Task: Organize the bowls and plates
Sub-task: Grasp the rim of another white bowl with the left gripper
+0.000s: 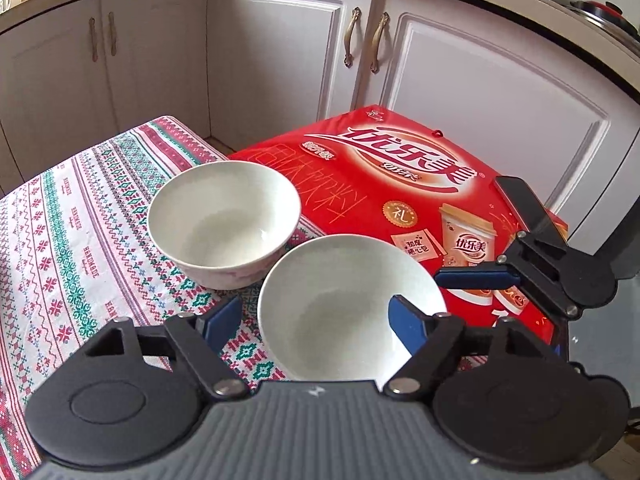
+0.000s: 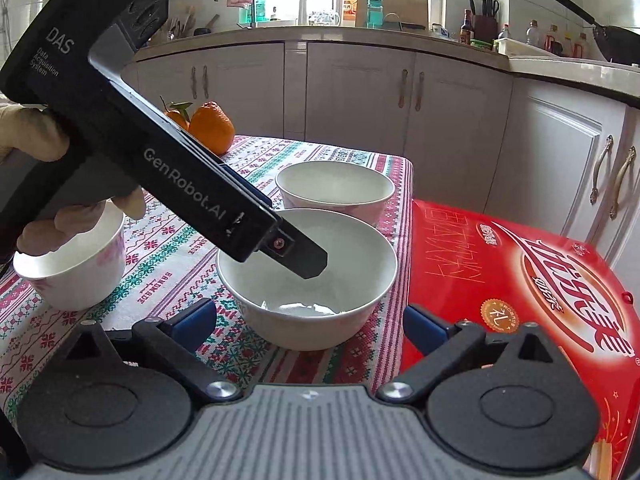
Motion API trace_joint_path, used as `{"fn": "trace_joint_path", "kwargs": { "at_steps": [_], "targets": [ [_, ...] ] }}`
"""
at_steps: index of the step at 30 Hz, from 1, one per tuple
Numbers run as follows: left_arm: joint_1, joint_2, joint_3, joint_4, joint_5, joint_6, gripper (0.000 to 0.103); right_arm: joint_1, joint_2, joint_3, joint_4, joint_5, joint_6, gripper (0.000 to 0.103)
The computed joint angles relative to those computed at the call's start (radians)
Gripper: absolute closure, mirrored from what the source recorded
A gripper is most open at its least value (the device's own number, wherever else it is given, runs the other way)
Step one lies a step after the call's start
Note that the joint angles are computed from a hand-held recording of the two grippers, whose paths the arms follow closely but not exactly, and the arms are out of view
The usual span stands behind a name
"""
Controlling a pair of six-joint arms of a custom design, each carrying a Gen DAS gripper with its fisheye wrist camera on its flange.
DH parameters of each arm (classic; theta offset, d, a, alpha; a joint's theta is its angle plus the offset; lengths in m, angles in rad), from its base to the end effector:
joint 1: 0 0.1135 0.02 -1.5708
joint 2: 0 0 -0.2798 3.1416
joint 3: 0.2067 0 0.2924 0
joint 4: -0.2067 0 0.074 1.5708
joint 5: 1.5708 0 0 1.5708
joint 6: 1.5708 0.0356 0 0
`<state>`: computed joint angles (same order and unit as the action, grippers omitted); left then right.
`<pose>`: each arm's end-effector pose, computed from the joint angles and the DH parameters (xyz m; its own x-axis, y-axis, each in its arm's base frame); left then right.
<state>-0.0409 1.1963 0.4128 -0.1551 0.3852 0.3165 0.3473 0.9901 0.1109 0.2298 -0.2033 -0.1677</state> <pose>0.2252 -0.0226 0.1281 -0.6852 0.3167 -0.6559 0.4977 0.8611 -0.1041 0.1686 0.0687 0.0995 -0.4798 -0.3475 -0.8057 -0.5727 0.8197 -0.0126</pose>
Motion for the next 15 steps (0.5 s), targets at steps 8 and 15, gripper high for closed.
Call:
{"fn": "trace_joint_path", "kwargs": {
  "at_steps": [8,15],
  "targets": [
    [-0.017,0.051,0.035,-0.013,-0.012,0.004,0.04,-0.027,0.028,0.013,0.005,-0.043,-0.043,0.013],
    [-0.016,0.068,0.047,-0.017,-0.006,0.006,0.041,-0.031,0.043,0.023,0.003,-0.052,-0.056,0.018]
  ]
}}
